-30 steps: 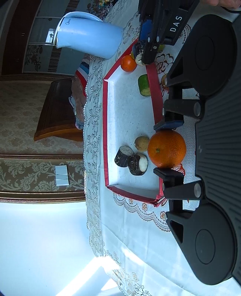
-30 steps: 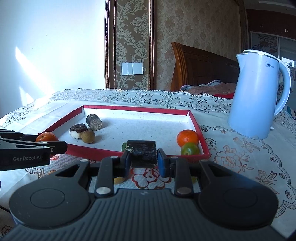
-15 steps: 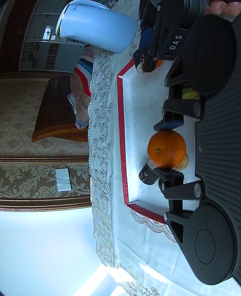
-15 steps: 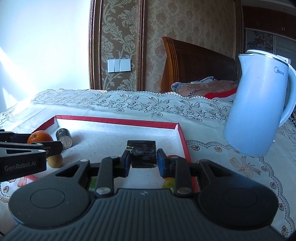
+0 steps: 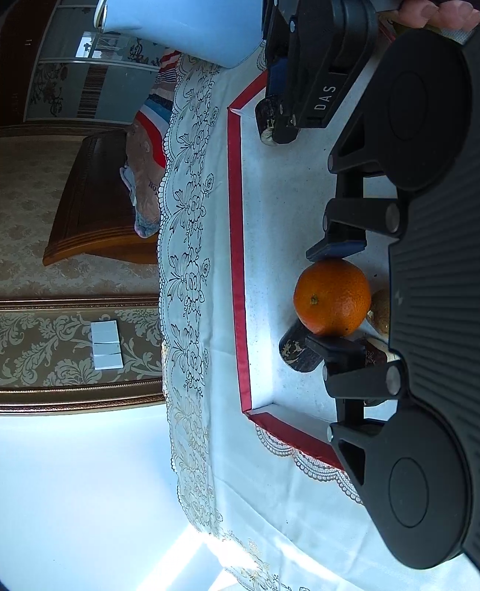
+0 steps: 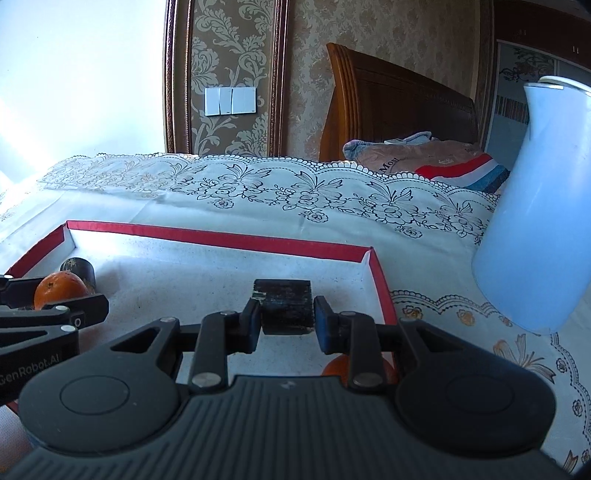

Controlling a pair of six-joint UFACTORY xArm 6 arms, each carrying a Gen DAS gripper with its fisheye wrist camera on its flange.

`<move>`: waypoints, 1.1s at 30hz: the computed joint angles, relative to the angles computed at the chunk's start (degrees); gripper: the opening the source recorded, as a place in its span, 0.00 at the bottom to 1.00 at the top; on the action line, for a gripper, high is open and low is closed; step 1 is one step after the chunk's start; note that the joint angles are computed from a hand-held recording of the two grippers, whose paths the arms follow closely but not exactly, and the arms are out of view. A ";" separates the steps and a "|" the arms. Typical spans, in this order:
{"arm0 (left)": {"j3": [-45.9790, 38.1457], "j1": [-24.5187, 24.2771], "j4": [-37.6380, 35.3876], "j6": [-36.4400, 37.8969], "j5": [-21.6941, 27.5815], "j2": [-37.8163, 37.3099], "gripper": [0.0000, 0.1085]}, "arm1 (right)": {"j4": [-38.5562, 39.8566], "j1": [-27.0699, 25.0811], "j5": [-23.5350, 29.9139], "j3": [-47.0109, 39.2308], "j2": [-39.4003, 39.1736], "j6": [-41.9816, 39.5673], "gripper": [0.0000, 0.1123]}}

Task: Organize fruits
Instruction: 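Carry the orange and eggplant slice over the red tray with both tools, then open the left tool releasing the orange while the right releases the eggplant slice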

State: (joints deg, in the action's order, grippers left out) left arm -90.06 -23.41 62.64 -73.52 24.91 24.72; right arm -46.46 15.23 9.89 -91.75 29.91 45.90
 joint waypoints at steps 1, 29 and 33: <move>-0.10 0.00 0.53 -0.25 0.07 0.12 0.39 | 1.56 0.14 0.24 0.01 0.16 -1.36 0.25; 0.95 -0.07 3.05 -2.08 -0.47 -0.02 0.71 | 0.50 0.04 0.85 0.08 -0.06 0.80 0.45; 1.80 0.16 3.09 -2.80 -1.29 -0.69 0.71 | -3.48 -0.14 0.23 0.62 -0.69 4.56 0.59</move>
